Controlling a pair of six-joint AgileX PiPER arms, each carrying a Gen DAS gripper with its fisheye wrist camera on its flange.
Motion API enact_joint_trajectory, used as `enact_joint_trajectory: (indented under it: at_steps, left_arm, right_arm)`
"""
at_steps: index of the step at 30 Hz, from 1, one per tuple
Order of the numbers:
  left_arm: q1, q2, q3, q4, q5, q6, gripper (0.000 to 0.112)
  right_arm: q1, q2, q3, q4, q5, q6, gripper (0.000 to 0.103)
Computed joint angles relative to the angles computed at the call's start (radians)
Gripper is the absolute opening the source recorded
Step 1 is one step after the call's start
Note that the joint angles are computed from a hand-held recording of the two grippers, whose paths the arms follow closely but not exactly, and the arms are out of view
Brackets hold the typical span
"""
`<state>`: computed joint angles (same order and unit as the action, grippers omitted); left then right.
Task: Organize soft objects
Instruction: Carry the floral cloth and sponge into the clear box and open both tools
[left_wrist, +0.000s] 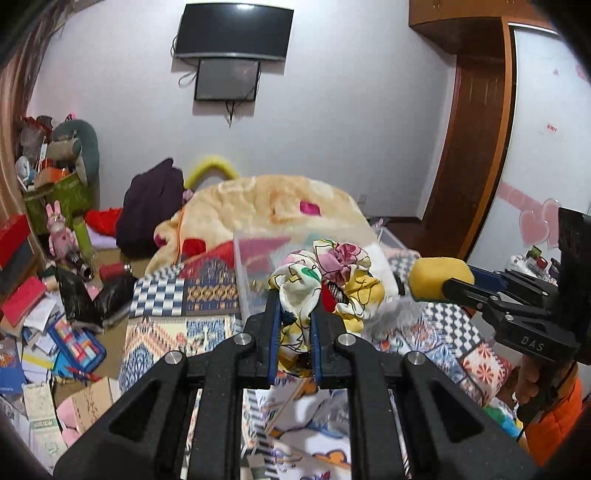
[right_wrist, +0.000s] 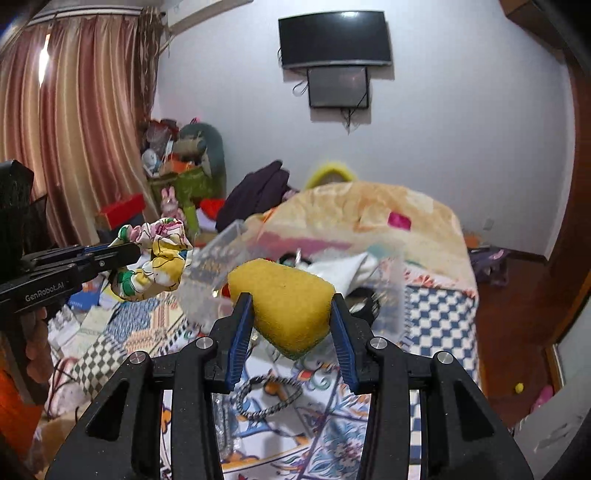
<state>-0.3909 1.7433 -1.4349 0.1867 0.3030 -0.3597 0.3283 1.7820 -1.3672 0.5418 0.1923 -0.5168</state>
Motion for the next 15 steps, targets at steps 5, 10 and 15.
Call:
enact_joint_trajectory:
  at_steps: [5, 10, 15]
  left_arm:
    - [-0.017, 0.06, -0.104, 0.047, 0.023, -0.037, 0.013]
    - [-0.03, 0.148, -0.227, 0.062, 0.063, -0.051, 0.013]
    - [-0.038, 0.25, -0.352, 0.05, 0.119, -0.051, 0.013]
  right_arm:
    - [-0.012, -0.007, -0.015, -0.147, -0.039, 0.157, 0.038]
    - [-0.028, 0.022, -0.054, -0.266, -0.047, 0.295, 0.038]
    - [-0.036, 0.081, -0.111, -0.408, -0.017, 0.455, 0.038]
